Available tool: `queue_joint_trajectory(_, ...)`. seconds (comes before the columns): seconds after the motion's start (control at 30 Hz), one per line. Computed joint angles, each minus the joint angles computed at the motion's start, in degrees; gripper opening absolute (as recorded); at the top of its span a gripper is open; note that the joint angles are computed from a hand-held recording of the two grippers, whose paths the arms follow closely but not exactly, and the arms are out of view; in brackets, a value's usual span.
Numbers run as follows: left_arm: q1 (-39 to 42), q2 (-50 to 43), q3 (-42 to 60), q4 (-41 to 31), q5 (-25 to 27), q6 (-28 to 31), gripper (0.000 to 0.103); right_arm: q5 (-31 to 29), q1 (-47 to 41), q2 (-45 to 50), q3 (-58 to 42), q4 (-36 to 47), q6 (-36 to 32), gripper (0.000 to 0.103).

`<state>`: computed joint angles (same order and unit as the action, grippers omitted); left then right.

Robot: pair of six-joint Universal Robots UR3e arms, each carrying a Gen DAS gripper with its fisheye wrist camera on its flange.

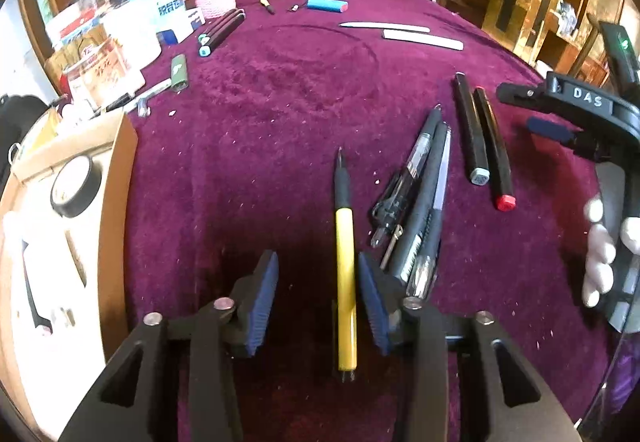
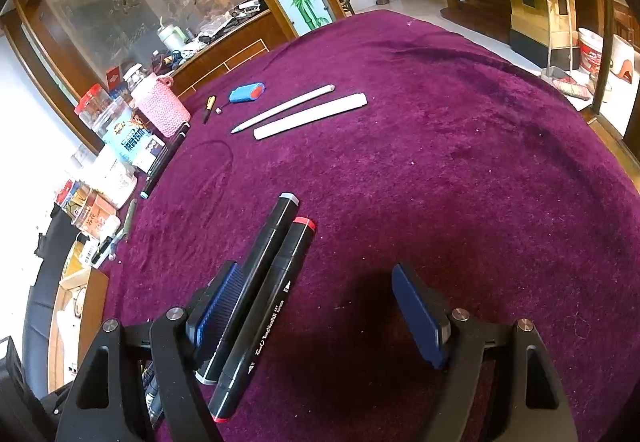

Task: Organize rigid objects
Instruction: 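Grasp the yellow pencil with the left tool and lift it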

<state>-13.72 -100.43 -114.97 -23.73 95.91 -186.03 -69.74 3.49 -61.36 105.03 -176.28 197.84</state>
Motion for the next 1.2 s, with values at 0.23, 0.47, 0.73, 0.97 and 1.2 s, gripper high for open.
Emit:
queue_joint_trajectory(0.23,1.7,-2.2,-1.8,7.0,-0.2,-2.2,0.065,0.2,-0.3,-0.1,0.2,0.0,-0.1,0.081)
queue_joint_trajectory(0.47,6.2,5.1,-10.2,11.7,-8.7,-3.6,0.008,-0.4,0.0,0.2,-0.4,0.2,-0.2,0.081)
queue_joint_trajectory(0.73,8.6,23.6,-19.4,10.6,-14.4,-3.9,0.008,-0.2,0.0,0.5,-0.8,0.2,-0.4,0.083)
queue_joint_trajectory(0.97,9.2,33.7,-22.2,7.4,-15.6,-2.3,0.008,-1.3,0.5,0.9,-1.2,0.0,-0.8,0.084)
queue_joint_trajectory(1.2,18.0,46.5,-26.8,-0.3,-22.2,0.9,0.008,-20.1,9.5,-3.6,0.9,-6.0,-2.2,0.084)
